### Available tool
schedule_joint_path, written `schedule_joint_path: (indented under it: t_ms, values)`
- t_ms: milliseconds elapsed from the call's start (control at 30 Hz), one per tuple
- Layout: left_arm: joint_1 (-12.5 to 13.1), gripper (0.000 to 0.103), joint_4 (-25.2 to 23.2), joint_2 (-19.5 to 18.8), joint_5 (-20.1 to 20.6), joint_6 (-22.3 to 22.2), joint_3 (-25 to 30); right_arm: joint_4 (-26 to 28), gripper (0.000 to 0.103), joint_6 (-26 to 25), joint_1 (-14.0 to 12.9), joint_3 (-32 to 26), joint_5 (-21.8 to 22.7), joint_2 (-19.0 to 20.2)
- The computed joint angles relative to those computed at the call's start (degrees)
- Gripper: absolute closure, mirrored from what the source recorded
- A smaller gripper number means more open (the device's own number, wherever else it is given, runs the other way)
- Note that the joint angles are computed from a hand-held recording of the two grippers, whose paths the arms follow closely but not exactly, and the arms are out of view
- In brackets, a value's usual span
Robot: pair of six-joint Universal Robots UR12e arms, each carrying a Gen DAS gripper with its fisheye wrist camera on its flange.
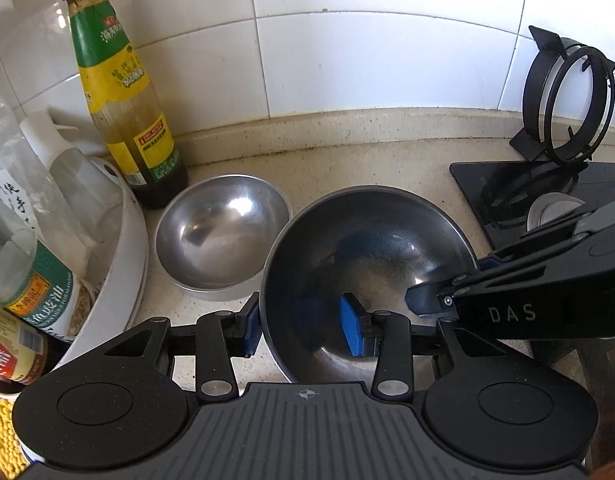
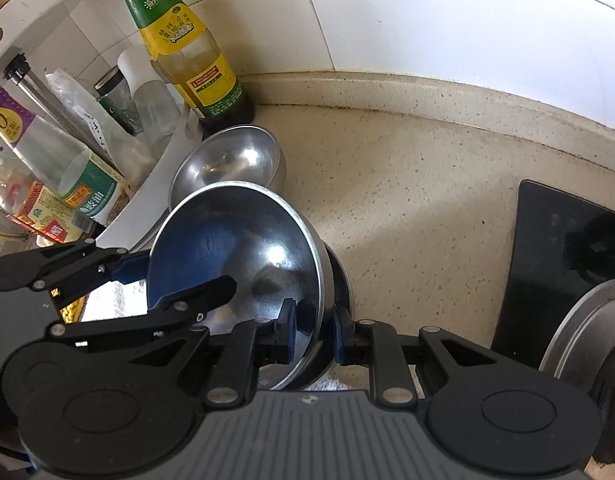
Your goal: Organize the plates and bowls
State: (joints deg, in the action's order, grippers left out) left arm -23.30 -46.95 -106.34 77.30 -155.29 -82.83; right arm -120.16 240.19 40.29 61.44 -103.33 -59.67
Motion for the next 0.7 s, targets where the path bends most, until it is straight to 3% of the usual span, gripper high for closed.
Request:
schedule_joint_path:
  t_ms: [333,700]
  values:
    - [0.0,0.056,0.2,-0.3,0.0,0.0,0.0,1.5,0.073,-1.0,-0.1,-1.0,-0.6,0.6]
    - [1.0,0.047,2.5,-0.3,0.0,-1.6,0.0,6.2,0.067,-3.5,0.2,-4.1,-2.3,1.9]
